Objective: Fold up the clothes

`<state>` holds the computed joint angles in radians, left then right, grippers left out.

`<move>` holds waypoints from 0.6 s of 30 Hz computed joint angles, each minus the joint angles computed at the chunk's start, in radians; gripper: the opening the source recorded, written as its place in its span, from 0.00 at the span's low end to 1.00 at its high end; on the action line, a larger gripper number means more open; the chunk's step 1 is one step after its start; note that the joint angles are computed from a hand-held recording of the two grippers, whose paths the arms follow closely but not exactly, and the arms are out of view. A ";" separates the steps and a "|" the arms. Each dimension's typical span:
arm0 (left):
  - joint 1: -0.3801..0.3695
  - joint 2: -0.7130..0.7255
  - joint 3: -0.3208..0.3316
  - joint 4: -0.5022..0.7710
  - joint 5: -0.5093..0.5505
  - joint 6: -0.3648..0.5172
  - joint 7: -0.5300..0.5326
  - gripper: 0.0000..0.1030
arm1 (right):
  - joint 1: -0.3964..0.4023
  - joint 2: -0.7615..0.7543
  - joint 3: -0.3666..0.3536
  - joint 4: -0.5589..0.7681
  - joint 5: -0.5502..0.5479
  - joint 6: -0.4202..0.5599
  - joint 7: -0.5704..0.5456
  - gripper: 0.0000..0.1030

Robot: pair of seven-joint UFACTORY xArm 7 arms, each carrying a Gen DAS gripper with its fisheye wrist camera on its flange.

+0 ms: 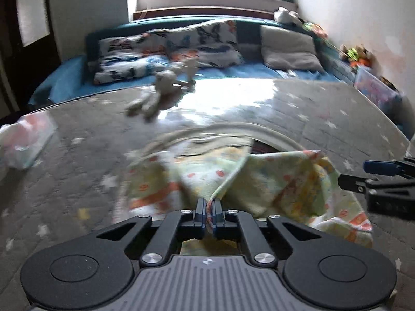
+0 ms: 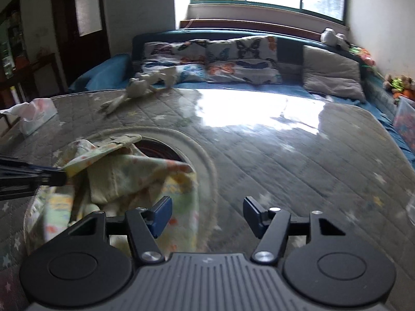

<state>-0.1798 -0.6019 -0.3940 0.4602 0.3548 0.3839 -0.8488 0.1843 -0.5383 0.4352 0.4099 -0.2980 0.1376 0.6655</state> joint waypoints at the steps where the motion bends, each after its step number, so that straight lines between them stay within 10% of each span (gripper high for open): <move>1: -0.010 -0.041 0.018 -0.025 -0.012 0.010 0.000 0.04 | -0.011 0.029 0.006 0.017 -0.009 -0.014 -0.006 0.60; 9: -0.067 -0.436 0.123 -0.225 -0.139 0.209 0.036 0.04 | -0.100 0.262 0.058 0.149 -0.099 -0.078 0.001 0.55; 14: -0.062 -0.631 0.152 -0.314 -0.182 0.372 0.059 0.04 | 0.035 0.323 -0.075 0.153 -0.032 -0.107 -0.052 0.22; 18: -0.055 -0.754 0.170 -0.362 -0.205 0.465 0.076 0.03 | -0.033 0.242 -0.008 0.101 -0.039 -0.139 0.018 0.10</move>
